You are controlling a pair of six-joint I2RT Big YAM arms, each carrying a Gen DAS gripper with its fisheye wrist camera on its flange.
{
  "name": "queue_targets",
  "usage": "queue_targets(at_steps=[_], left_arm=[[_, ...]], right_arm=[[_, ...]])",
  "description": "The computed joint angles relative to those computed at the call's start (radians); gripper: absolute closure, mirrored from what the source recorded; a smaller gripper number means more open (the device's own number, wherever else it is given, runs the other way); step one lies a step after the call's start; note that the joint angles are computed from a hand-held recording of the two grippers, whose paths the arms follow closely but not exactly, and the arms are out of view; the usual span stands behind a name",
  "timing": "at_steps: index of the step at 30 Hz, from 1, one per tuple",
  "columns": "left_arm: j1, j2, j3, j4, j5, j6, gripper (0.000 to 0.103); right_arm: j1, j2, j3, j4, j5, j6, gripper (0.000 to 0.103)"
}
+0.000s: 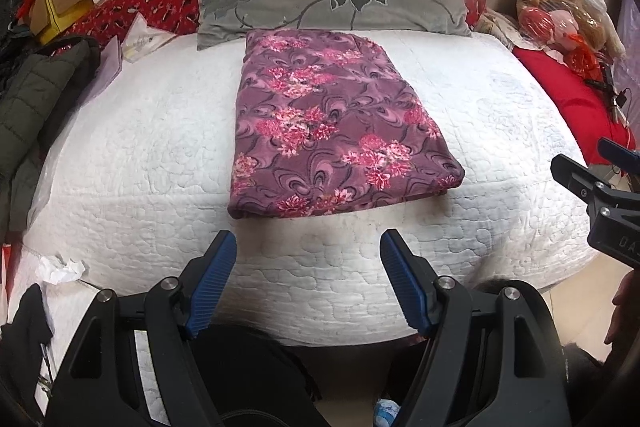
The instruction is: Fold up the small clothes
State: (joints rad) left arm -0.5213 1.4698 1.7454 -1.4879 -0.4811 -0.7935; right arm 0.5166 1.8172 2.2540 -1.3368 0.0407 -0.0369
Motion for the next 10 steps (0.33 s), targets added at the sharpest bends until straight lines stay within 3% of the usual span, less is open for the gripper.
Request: queue_targets(at_steps=[10], left_arm=[[-0.002,0.018,0.019,-0.038,0.016,-0.020,0.029]], right_arm=[[0.003,-0.018,-0.026,0.031,0.038,-0.004,0.004]])
